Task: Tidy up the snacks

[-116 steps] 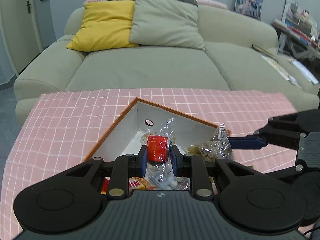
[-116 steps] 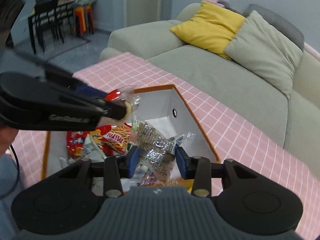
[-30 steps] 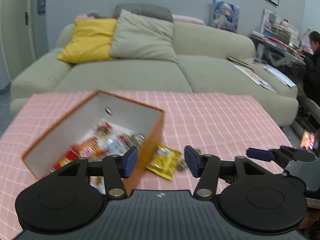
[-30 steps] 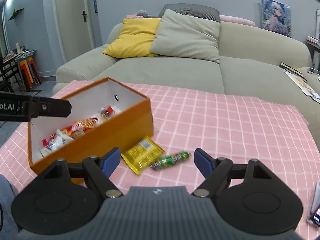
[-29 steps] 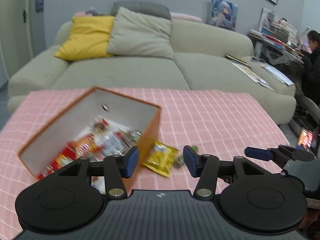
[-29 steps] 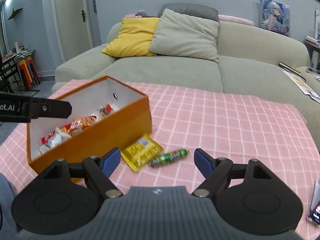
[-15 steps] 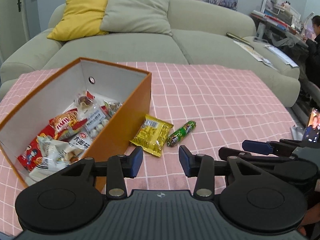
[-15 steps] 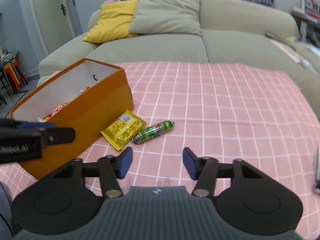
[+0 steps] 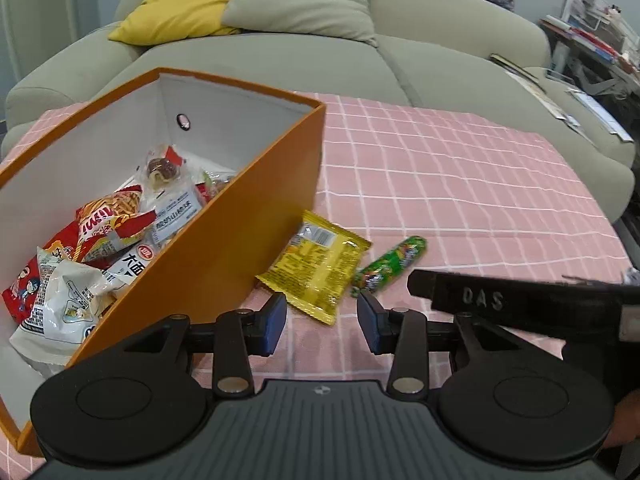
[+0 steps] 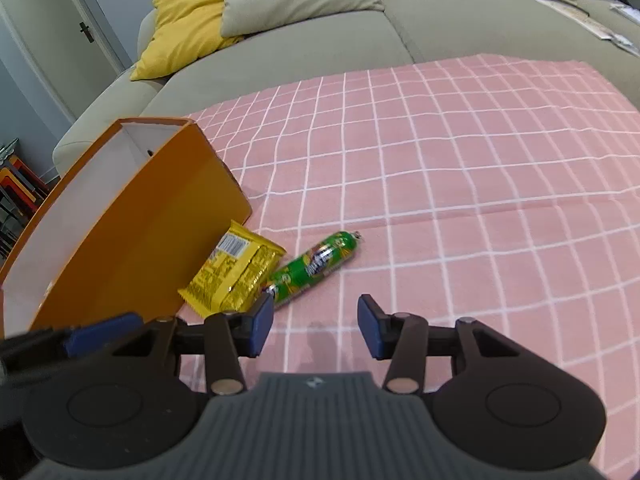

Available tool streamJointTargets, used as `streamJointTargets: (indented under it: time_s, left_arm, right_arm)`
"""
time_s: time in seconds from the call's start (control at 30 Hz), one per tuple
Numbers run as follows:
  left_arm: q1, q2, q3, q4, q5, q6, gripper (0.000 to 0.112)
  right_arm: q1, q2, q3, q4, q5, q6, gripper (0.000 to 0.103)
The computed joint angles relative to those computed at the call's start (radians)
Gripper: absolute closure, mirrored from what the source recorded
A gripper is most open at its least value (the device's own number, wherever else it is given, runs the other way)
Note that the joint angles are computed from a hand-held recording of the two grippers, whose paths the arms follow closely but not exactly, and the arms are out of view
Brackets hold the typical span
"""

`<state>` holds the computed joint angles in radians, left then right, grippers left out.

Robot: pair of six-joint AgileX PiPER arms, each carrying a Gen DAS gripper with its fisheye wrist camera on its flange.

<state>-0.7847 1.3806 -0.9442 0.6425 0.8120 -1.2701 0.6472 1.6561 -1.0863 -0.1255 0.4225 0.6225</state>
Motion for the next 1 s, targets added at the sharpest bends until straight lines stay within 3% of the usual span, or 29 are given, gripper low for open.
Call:
streamJointTargets:
  time_s: [0.27,0.47,0.57,0.7,1.0]
  left_arm:
    - [0.046,0.023,0.011,-0.005,-0.038,0.015,0.064]
    - [0.055,0.046,0.011,0.032,-0.046,0.051,0.061]
    - [0.059,0.066,0.009,0.03,-0.064,0.104,0.058]
    - [0.074,0.099,-0.012,-0.002,-0.09,0.189,0.047]
    - [0.066,0.216,-0.11,0.027,-0.064,0.233,0.039]
  right_arm:
    - [-0.046,0.156,-0.145,0.161,0.012,-0.124,0.058]
    - [-0.045,0.227,-0.216,0.166,0.033,-0.124,0.058]
    - [-0.042,0.239,-0.238,0.143,0.055,-0.139,0.066]
    - [-0.068,0.215,-0.21,0.217,0.06,-0.258,0.076]
    - [-0.143,0.039,0.01,0.279,0.044,-0.433,0.077]
